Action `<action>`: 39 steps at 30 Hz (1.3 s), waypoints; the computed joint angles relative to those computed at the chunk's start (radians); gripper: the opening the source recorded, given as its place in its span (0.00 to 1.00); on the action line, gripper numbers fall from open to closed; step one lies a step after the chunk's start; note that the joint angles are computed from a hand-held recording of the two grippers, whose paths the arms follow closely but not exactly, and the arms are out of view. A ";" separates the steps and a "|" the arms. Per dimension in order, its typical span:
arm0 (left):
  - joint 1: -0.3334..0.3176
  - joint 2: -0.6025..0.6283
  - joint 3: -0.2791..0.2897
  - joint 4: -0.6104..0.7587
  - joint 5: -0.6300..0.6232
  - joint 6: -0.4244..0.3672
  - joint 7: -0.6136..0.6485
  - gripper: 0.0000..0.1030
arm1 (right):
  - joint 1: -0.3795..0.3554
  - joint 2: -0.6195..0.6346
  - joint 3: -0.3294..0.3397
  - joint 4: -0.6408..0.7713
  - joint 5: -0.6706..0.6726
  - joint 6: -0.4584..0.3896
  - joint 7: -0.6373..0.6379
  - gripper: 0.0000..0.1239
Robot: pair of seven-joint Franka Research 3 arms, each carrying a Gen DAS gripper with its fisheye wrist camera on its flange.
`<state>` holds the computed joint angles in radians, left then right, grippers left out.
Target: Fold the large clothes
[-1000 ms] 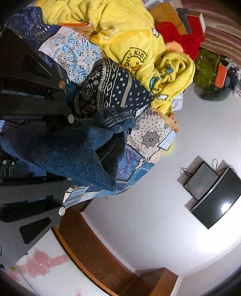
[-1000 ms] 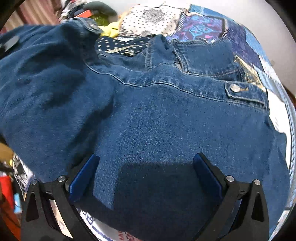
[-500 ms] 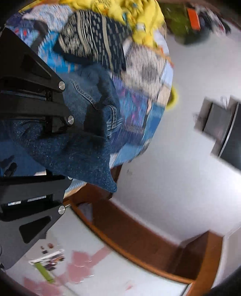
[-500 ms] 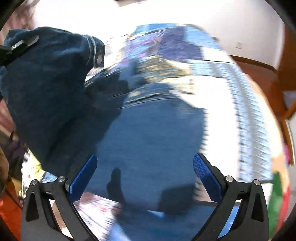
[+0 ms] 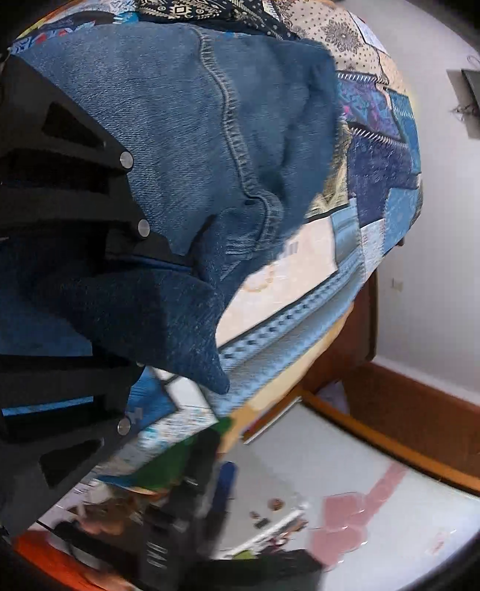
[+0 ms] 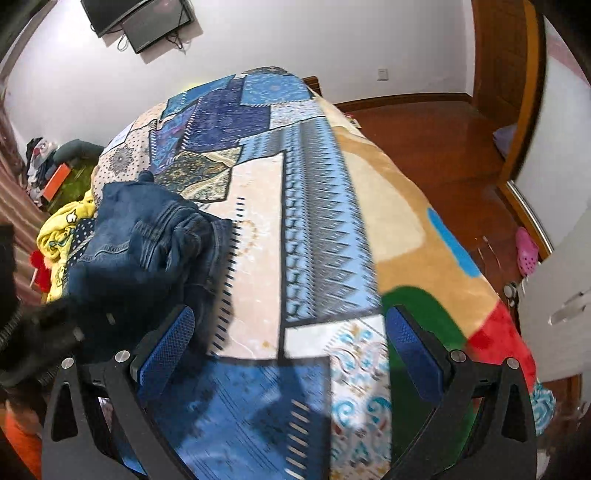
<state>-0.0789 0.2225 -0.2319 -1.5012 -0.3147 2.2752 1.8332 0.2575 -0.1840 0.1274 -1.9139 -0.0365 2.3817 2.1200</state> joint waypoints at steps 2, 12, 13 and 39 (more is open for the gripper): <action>0.006 -0.031 -0.001 -0.036 -0.007 0.004 0.035 0.30 | 0.001 -0.009 0.003 -0.005 -0.006 -0.005 0.003 0.83; 0.043 -0.195 0.062 -0.135 -0.140 -0.010 0.111 0.53 | 0.026 0.028 0.027 0.075 -0.058 0.033 -0.018 0.83; 0.045 -0.208 0.075 -0.146 -0.133 0.014 0.102 0.58 | 0.032 0.035 0.030 0.086 -0.060 0.038 -0.019 0.83; 0.118 -0.252 0.154 -0.343 0.118 0.152 -0.096 0.92 | 0.139 0.228 -0.001 0.305 -0.107 -0.120 -0.162 0.83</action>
<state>0.0388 -0.0291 -0.0781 -1.8439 -0.1966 2.4271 1.7370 0.3966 0.0443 0.1262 -1.6093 -0.1435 2.2621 1.9576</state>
